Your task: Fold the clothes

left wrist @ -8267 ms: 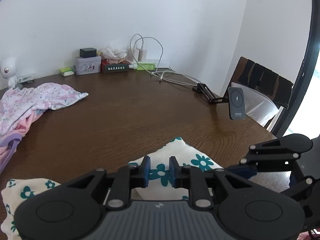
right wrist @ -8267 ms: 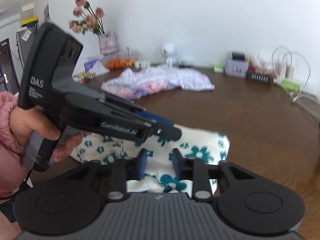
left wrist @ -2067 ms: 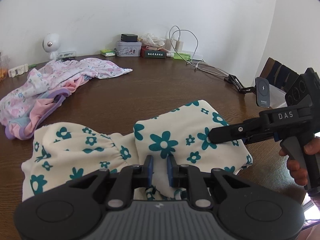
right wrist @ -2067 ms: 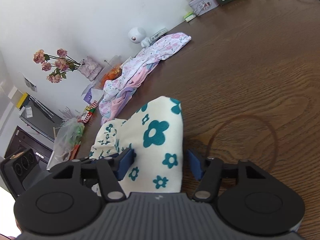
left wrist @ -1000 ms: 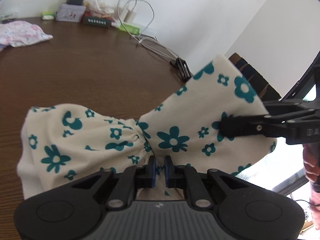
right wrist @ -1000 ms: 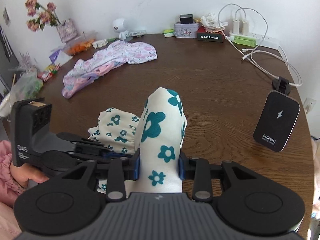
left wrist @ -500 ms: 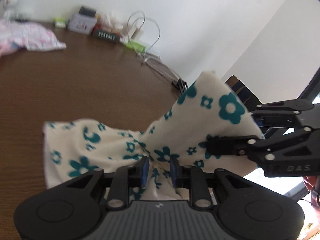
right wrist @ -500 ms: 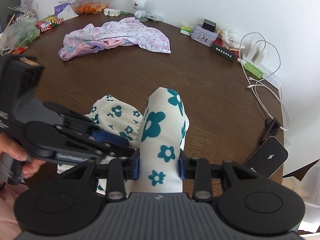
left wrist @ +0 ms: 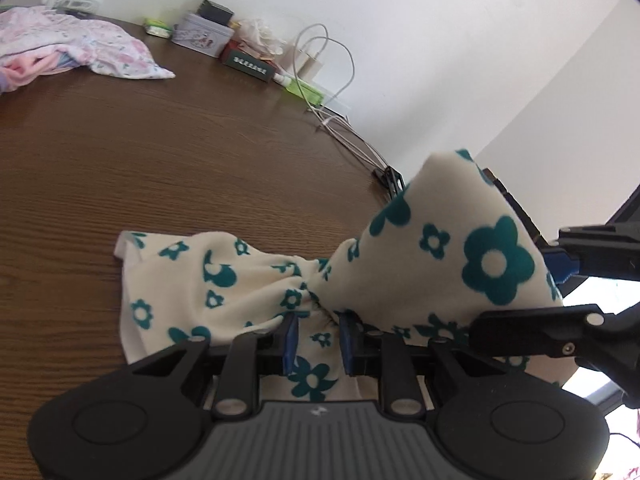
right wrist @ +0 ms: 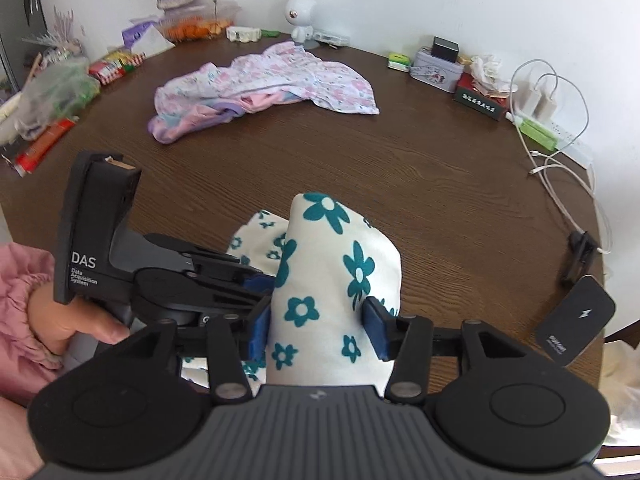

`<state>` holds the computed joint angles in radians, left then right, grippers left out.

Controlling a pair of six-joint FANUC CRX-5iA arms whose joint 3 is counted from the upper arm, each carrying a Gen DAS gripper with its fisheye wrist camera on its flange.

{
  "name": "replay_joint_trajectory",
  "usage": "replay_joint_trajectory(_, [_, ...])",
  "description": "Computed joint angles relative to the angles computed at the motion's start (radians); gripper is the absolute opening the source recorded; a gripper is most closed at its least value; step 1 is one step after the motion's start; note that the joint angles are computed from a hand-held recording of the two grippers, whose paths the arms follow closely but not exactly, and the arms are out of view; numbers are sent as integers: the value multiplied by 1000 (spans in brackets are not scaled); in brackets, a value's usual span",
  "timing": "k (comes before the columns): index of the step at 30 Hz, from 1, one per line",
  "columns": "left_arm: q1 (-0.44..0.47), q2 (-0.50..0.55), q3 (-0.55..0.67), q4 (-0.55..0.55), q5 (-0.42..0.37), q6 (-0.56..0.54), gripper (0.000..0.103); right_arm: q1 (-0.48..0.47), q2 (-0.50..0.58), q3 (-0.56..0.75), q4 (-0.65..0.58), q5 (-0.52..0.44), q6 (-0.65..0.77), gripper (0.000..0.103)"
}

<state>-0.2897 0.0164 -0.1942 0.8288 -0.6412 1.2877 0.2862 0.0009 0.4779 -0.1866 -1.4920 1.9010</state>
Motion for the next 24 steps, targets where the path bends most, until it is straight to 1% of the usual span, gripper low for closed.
replay_joint_trajectory(4, [29,-44,-36,-7,0,25,19,-21,13,15,-56,5,-27,50])
replay_joint_trajectory(8, [62,-90,-62,-58,-1,69,19,-42,31,48,-129,-18,-32,53])
replay_joint_trajectory(14, [113,-133,-75,-148,-22,159,20,-56,39,52,-253,-55,-1,54])
replay_joint_trajectory(17, [139,-169,-68,-249,-34,245,20,-56,44,36,-296,-65,2,53])
replay_joint_trajectory(20, [165,-208,-83,-276,-25,269,20,-52,23,-21,-325,-25,30,52])
replay_joint_trajectory(24, [173,-240,-91,-262,1,240,20,-67,-4,-86,-375,27,61,52])
